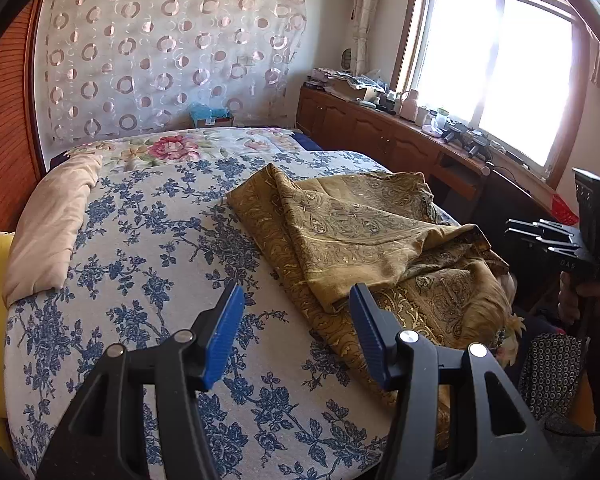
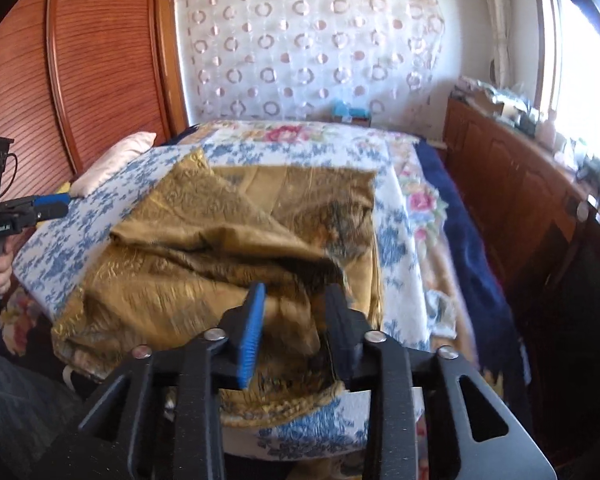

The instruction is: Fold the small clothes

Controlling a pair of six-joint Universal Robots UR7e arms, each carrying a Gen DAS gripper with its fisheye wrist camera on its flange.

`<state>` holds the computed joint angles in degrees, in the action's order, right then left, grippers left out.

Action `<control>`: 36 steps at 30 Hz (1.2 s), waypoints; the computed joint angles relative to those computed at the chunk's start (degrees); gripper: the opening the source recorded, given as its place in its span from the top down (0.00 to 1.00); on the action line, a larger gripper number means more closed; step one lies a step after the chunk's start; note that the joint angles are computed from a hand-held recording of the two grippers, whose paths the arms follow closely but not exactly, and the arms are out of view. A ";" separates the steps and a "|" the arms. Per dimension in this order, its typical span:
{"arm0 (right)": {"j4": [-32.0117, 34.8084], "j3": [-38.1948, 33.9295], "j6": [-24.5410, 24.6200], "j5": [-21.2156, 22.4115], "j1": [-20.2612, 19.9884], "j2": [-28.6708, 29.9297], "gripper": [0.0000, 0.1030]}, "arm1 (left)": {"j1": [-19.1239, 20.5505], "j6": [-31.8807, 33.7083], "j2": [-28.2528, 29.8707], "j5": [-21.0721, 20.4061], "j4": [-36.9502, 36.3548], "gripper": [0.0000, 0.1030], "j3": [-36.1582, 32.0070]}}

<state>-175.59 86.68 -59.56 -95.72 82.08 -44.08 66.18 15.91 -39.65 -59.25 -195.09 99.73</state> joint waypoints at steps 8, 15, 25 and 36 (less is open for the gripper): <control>-0.52 -2.56 -1.93 0.69 2.93 2.69 0.50 | -0.01 0.30 -0.20 0.58 -1.38 0.48 0.60; 4.73 -8.32 -4.48 -0.38 6.28 8.31 0.48 | -0.01 0.29 -0.55 1.17 -2.45 0.48 1.38; 14.15 -15.55 -7.95 -6.32 8.72 15.79 0.47 | 0.45 -0.28 -0.73 1.09 -2.96 0.48 1.75; 17.72 -17.69 -8.72 -10.52 8.91 19.00 0.47 | 0.82 -0.69 -0.68 0.95 -2.89 0.48 1.76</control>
